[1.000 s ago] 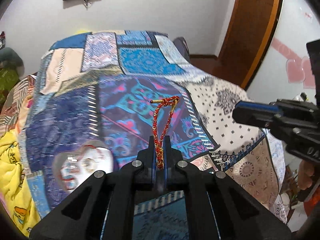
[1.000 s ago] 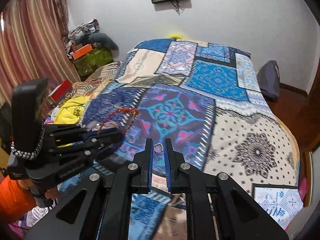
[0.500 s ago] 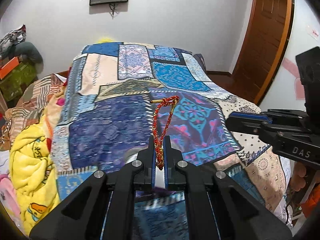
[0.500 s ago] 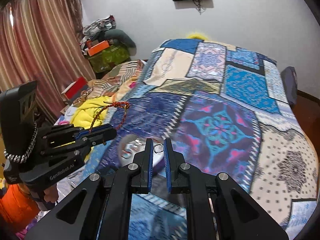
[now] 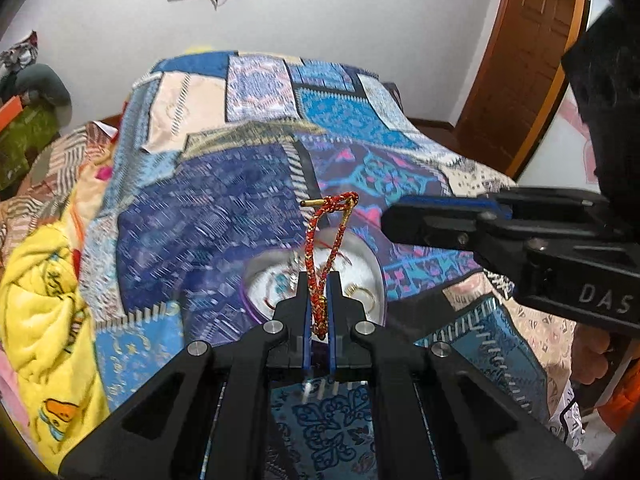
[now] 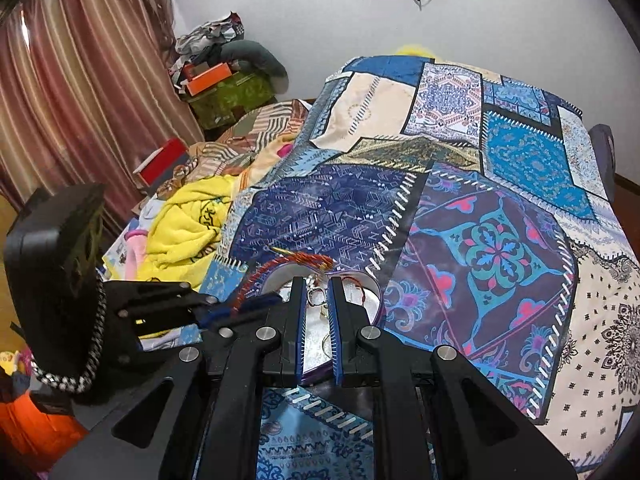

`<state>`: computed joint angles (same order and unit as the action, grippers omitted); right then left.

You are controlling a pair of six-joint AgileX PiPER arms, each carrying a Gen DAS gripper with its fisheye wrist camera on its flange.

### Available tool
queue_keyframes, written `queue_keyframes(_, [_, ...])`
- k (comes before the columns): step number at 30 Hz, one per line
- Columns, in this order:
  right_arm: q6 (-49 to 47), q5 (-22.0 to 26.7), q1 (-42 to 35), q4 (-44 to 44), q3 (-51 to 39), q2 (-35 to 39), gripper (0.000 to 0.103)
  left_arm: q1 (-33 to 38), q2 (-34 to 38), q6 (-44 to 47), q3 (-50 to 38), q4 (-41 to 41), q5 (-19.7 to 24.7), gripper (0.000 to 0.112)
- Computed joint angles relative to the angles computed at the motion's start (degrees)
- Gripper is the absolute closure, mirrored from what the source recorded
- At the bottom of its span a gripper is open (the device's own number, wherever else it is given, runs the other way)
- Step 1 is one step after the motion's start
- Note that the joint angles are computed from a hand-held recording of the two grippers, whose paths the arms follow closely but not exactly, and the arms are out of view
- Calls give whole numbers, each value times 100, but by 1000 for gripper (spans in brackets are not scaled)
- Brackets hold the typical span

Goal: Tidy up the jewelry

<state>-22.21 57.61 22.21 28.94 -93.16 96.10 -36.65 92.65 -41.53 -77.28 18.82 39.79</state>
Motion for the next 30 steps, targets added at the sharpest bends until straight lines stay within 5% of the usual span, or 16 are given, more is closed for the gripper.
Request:
queue_keyframes(14, [-73, 89, 160, 17, 41, 210, 94, -91, -104, -568, 125, 818, 164, 101])
queue_keyframes(18, [-53, 135, 260, -50, 95, 296, 93, -129, -266, -864, 205, 1197, 292, 84])
queue_keyframes(30, [213, 449, 100, -107, -274, 135, 88, -214, -642, -1219, 231, 1651, 643, 83])
